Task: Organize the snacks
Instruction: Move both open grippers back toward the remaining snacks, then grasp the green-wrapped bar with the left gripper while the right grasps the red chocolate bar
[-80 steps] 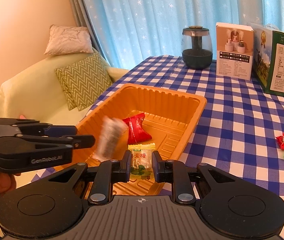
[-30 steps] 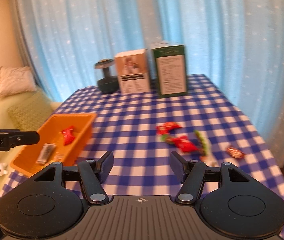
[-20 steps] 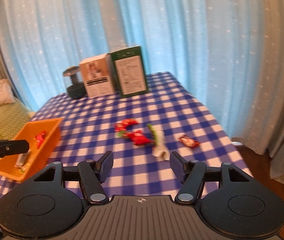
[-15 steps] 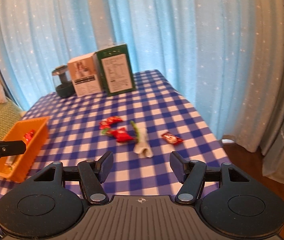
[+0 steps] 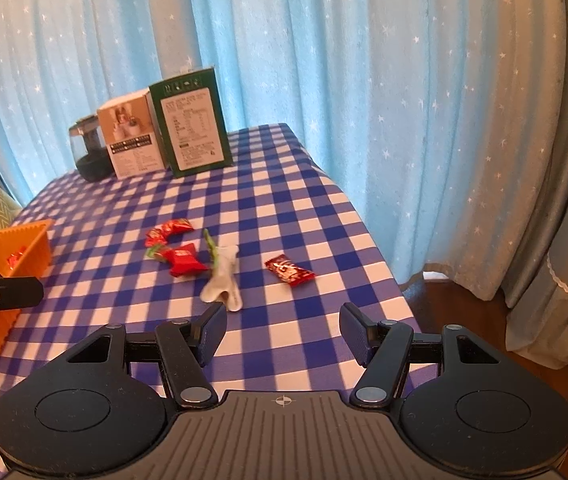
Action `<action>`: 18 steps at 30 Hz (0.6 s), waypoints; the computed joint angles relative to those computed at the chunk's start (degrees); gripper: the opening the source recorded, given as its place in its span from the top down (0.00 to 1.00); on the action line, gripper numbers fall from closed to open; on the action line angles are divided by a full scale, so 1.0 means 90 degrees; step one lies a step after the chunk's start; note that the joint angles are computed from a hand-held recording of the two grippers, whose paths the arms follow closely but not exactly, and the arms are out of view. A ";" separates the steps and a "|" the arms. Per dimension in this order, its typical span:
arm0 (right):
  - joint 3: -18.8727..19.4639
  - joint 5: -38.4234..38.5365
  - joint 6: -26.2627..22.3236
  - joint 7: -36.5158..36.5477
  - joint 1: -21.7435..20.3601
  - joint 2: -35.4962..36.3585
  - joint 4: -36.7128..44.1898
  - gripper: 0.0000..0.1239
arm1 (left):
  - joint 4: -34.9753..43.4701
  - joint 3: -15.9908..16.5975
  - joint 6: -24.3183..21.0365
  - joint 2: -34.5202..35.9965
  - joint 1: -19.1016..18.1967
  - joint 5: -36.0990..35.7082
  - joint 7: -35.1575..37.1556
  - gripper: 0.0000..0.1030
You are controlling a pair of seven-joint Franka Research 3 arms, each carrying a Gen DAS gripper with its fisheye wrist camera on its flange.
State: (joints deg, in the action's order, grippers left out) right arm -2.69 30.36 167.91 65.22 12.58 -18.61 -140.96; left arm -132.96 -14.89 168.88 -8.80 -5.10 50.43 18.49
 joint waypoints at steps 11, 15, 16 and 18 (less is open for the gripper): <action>-0.0383 0.1607 -0.0160 -0.2238 0.0266 0.1474 0.1249 0.50 | 0.0910 0.0277 -0.0020 0.1087 -0.0286 0.0542 -0.0265 0.17; -0.0198 0.2286 -0.0429 -0.3243 0.0028 0.2037 0.1815 0.50 | 0.1245 0.0488 0.0044 0.1502 -0.0492 0.0574 -0.0191 0.20; -0.0130 0.2366 -0.0506 -0.3389 -0.0055 0.2151 0.1926 0.50 | 0.1322 0.0540 0.0073 0.1605 -0.0538 0.0564 -0.0149 0.22; 0.0002 0.2376 -0.0687 -0.3500 -0.0235 0.2383 0.2154 0.50 | 0.1466 0.0640 0.0122 0.1800 -0.0627 0.0516 -0.0057 0.26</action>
State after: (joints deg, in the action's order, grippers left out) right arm -2.67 51.75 161.72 33.73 10.47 2.84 -121.58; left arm -119.76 -9.13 169.98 7.40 -10.74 55.07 17.98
